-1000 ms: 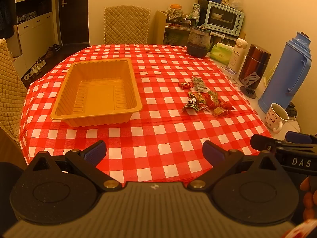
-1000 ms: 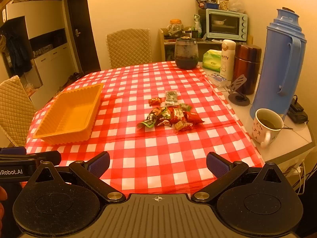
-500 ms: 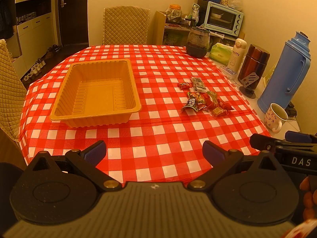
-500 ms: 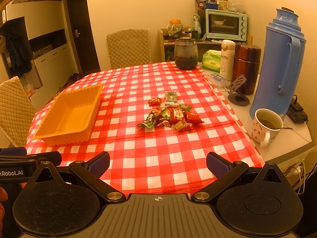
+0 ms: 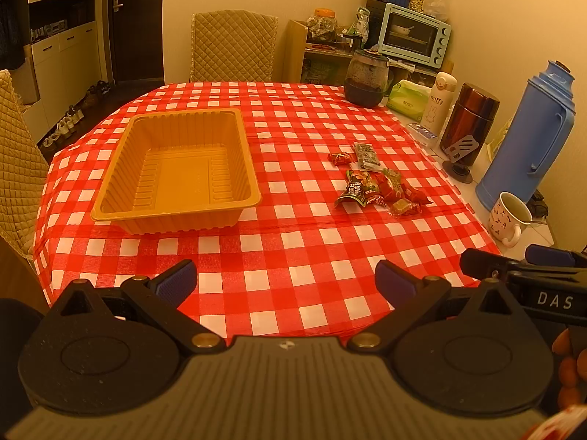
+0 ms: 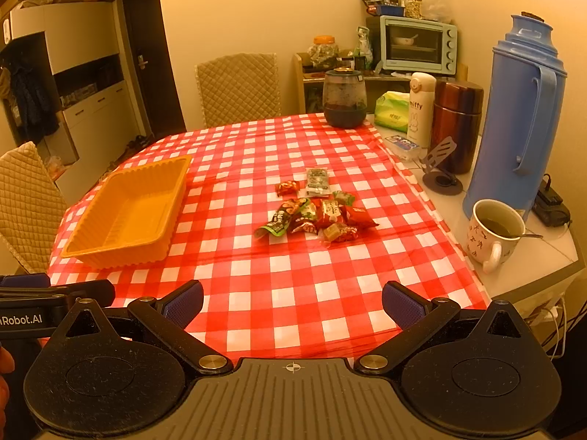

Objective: Organize snacks

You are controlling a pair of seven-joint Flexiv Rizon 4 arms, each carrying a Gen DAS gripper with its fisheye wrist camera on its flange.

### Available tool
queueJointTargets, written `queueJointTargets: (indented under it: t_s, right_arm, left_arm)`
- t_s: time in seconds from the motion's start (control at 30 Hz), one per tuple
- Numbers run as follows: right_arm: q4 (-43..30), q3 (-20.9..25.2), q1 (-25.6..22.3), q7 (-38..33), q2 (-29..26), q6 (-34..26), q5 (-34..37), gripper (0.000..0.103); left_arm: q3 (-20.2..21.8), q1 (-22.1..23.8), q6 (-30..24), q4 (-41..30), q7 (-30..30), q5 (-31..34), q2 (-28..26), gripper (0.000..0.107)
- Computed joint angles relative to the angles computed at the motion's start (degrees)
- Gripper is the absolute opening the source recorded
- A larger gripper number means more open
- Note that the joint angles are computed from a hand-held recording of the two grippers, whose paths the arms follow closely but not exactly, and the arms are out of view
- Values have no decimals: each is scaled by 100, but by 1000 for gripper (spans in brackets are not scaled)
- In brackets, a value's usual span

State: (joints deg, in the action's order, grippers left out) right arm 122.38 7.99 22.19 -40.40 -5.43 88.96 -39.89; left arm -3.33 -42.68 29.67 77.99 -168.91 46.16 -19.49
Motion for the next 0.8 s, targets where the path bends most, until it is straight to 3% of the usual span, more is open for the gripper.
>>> queueJointTargets:
  t_s: [0.8]
  right_arm:
    - [9,-11,-1,54,-1,14,-54,103]
  left_arm:
    - [25,-45,-7,-94,-11,-9,-64,102]
